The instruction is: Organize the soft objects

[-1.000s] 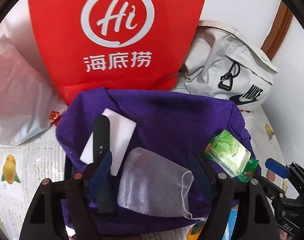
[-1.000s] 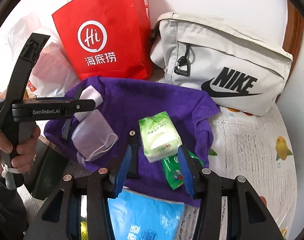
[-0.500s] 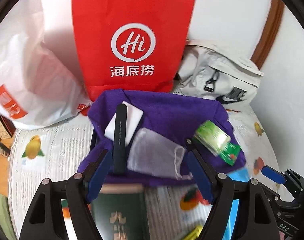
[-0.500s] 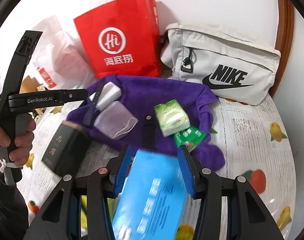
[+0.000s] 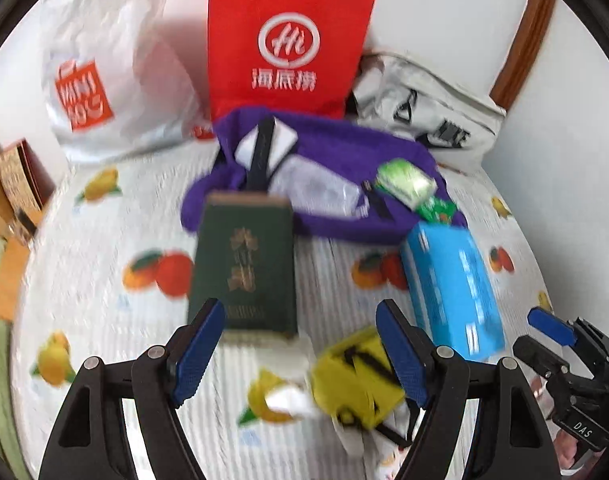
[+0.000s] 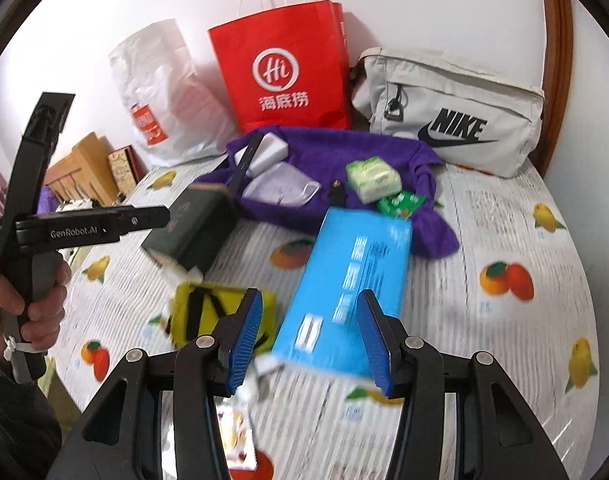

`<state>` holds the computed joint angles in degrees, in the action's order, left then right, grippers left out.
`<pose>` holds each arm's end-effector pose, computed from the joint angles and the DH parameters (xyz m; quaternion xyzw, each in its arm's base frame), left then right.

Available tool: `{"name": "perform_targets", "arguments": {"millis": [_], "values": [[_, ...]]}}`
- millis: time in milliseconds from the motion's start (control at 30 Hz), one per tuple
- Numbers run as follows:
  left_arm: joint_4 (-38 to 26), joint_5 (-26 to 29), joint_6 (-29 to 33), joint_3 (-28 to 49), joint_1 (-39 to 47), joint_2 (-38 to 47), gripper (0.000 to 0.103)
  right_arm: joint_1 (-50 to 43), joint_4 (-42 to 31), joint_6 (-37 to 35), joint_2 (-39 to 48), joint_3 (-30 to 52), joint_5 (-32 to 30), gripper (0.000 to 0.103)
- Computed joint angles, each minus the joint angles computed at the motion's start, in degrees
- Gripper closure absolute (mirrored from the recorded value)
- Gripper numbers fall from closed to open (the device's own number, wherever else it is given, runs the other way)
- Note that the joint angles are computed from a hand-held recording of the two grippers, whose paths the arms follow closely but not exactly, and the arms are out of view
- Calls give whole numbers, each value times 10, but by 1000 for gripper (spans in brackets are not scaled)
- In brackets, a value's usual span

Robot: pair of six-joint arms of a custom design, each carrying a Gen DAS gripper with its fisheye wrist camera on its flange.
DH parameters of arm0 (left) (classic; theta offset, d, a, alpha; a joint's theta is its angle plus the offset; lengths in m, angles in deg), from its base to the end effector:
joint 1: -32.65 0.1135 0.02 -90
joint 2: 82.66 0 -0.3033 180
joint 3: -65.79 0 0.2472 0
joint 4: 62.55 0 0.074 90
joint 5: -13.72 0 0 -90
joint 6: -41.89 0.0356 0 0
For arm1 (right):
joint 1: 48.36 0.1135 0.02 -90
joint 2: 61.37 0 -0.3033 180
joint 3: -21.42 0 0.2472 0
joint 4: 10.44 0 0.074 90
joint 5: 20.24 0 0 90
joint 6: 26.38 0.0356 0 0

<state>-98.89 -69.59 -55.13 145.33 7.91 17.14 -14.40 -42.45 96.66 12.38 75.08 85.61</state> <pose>0.3286 -0.1560 0.2355 0.1638 0.9422 -0.1322 0.2606 0.1993 0.1225 0.2344 0.0373 0.9371 0.0688 0.3402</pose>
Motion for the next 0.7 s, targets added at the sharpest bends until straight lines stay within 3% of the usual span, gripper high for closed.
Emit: {"name": "perform_targets", "arguments": {"millis": [200,367,500,600,667,700], "values": [[53,-2,-12,-79,-33,-18,26,55,9,53,-17,-43,16,54],[87,-52,-14,-99,-71,6,28,85,20,84,-19,-76,25,54],[102,-71,-5,-103,-83,30,63,104,37,109,-19,-108,22,54],[119,-61,-3,-114,-78,23,66,112,48,123,-19,-125,21,54],[129,-44,-1,-123,-74,5,87,114,53,128,-23,-133,21,54],[130,-27,-3,-126,-68,-7,87,115,55,129,-25,-135,20,54]]}}
